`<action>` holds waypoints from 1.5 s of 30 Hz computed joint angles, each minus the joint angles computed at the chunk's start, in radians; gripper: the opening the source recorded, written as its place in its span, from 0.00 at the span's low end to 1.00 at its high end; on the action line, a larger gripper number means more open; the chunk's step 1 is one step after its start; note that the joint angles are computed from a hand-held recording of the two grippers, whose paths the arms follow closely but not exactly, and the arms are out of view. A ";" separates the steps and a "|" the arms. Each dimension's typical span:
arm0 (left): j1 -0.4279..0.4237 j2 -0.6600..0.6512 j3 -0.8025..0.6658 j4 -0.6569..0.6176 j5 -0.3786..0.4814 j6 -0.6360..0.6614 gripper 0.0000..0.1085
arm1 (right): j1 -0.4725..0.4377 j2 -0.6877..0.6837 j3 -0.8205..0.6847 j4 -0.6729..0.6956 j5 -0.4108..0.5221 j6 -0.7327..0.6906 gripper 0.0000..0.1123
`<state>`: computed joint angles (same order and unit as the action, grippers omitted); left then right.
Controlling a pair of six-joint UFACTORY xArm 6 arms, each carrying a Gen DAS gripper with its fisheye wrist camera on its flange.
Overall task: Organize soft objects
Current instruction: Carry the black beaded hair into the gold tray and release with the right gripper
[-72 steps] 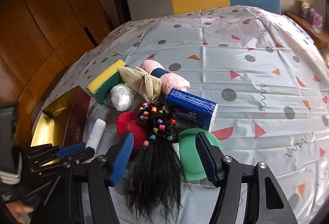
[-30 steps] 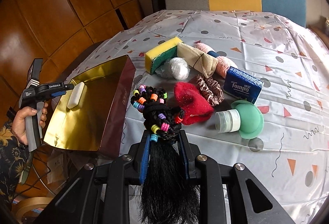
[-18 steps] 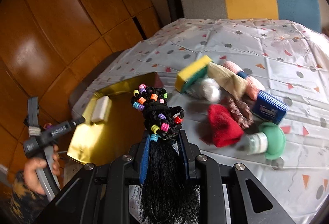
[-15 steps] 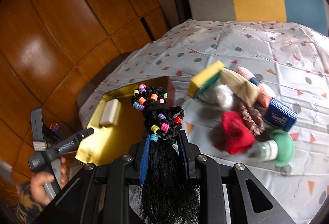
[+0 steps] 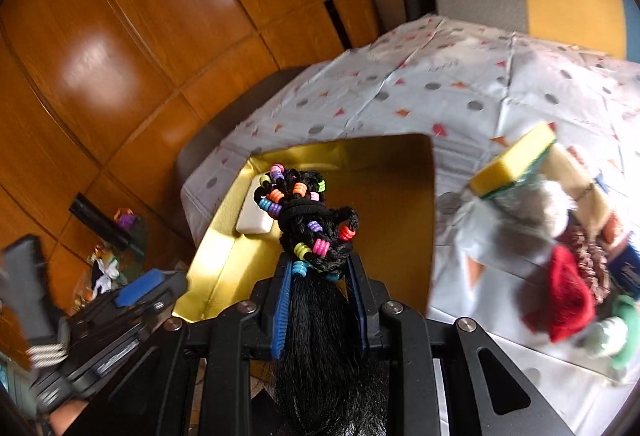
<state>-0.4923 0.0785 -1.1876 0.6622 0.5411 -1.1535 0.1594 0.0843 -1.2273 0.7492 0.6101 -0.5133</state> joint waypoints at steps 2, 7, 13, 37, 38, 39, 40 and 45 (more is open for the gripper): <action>0.003 -0.010 0.008 0.014 0.004 -0.011 0.48 | 0.011 0.056 -0.051 -0.031 0.014 0.033 0.23; 0.009 -0.026 0.021 0.050 0.017 -0.041 0.48 | 0.037 0.195 -0.196 -0.091 0.024 0.125 0.23; 0.017 -0.034 0.029 0.061 0.025 -0.053 0.48 | 0.070 0.338 -0.366 -0.193 -0.008 0.282 0.25; -0.008 -0.039 0.022 0.087 0.050 -0.069 0.49 | 0.099 0.175 -0.097 -0.427 -0.232 0.288 0.53; -0.010 -0.039 0.020 0.088 0.052 -0.069 0.49 | 0.099 0.159 -0.073 -0.433 -0.246 0.283 0.54; -0.013 -0.039 0.019 0.090 0.053 -0.070 0.49 | 0.098 0.141 -0.048 -0.440 -0.262 0.281 0.56; -0.014 -0.040 0.019 0.091 0.052 -0.068 0.49 | 0.097 0.125 -0.027 -0.447 -0.277 0.280 0.58; -0.028 -0.037 0.007 0.100 0.062 -0.064 0.49 | 0.090 0.053 0.074 -0.470 -0.340 0.282 0.65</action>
